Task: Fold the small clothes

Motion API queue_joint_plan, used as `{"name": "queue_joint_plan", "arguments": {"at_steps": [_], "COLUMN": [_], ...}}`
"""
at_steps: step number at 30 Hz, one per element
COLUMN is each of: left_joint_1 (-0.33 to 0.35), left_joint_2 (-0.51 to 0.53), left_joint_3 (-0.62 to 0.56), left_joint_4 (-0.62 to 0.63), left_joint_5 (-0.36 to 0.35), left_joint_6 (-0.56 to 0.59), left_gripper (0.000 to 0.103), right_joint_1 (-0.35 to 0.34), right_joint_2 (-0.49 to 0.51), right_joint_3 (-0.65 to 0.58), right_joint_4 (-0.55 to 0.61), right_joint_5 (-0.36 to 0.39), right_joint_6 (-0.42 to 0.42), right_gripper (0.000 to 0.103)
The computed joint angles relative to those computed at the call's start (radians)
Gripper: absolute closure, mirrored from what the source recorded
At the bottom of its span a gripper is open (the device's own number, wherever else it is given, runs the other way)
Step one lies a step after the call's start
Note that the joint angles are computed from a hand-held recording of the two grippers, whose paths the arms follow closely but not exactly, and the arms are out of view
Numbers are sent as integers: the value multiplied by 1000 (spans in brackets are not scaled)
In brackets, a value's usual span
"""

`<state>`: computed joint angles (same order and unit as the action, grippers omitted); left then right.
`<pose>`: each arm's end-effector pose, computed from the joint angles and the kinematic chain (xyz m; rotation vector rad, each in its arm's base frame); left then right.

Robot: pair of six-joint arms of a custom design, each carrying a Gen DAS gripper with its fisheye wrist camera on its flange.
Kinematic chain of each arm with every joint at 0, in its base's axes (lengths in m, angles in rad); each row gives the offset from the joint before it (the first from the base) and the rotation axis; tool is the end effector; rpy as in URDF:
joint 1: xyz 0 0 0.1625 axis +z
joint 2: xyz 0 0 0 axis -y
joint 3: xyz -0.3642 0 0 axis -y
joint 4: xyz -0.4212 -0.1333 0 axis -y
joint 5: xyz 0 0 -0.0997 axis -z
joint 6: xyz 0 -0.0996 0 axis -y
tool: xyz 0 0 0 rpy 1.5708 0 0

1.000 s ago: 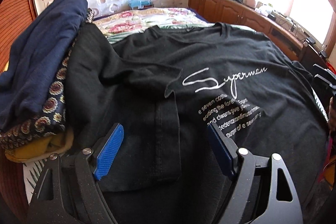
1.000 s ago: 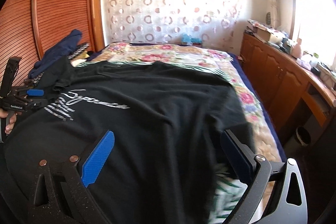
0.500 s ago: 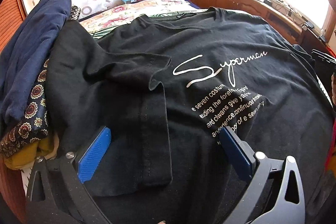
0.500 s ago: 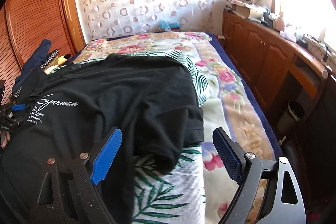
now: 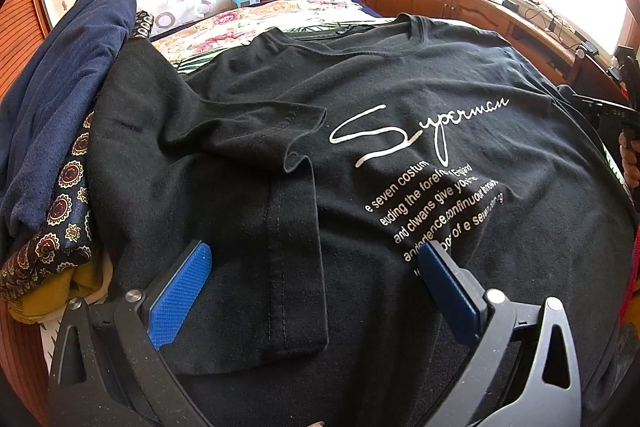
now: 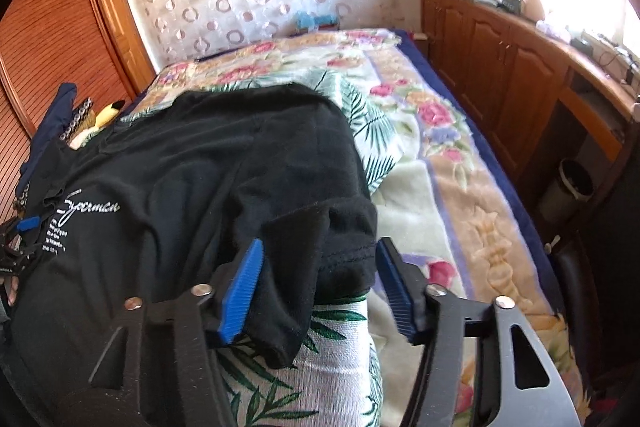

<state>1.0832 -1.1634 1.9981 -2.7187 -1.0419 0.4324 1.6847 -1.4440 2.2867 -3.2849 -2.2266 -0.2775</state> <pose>-0.0948 -0.5705 0.1337 1.0508 2.3705 -0.4283 0.1233 -0.4398 0.2349 0.0881 -2.2782 0.9822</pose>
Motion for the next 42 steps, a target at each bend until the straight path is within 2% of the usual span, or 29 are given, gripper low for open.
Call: {"name": "queue_joint_plan", "arguments": {"at_steps": [2, 4, 6, 7, 9, 13, 17, 21, 25, 29, 32, 34, 35, 36, 38, 40, 42], "left_joint_1": [0, 0, 0, 0, -2, -7, -27, -47, -66, -81, -85, -84, -85, -88, -93, -98, -106], "left_joint_2": [-2, 0, -2, -5, -17, -61, -102, -122, -132, -135, -150, -154, -159, -162, -167, -175, -183], "left_joint_3": [0, 0, 1, 4, 17, 43, 72, 106, 133, 149, 164, 171, 176, 182, 192, 200, 213], "left_joint_4": [1, -1, -5, -13, -55, -121, -203, -335, -408, -446, -455, -453, -451, -450, -446, -423, -413], "left_joint_5": [0, 1, 3, 8, 10, -18, -26, -24, -10, -1, -26, -42, -47, -49, -49, -54, -58], "left_joint_6": [0, 0, -3, -7, -12, -33, -46, -49, -21, -4, -6, -5, -5, -3, 0, -9, -15], "left_gripper": [0, 0, 0, 0, 0, 0, 0, 0, 0, 0, 0, 0, 0, 0, 0, 0, 0], "right_joint_1": [-1, 0, 20, 31, 51, 87, 138, 194, 218, 217, 219, 225, 230, 236, 246, 256, 275], "right_joint_2": [2, -4, 11, 19, 26, 63, 105, 139, 171, 206, 217, 220, 220, 214, 195, 151, 152], "right_joint_3": [-3, -2, -17, -23, -25, -30, -40, -35, -7, 17, 32, 38, 40, 49, 39, 50, 37], "right_joint_4": [18, 23, 8, -1, -11, -110, -209, -226, -207, -187, -175, -176, -171, -168, -134, -119, -128], "right_joint_5": [-7, -11, -60, -84, -106, -137, -132, -104, -64, -56, -68, -83, -88, -94, -101, -77, -95], "right_joint_6": [5, 6, -22, -48, -77, -148, -202, -222, -190, -158, -140, -136, -129, -120, -95, -76, -65], "right_gripper": [60, 64, 86, 92, 96, 96, 96, 96, 96, 96, 96, 92, 87, 72, 53, 53, 53]}}
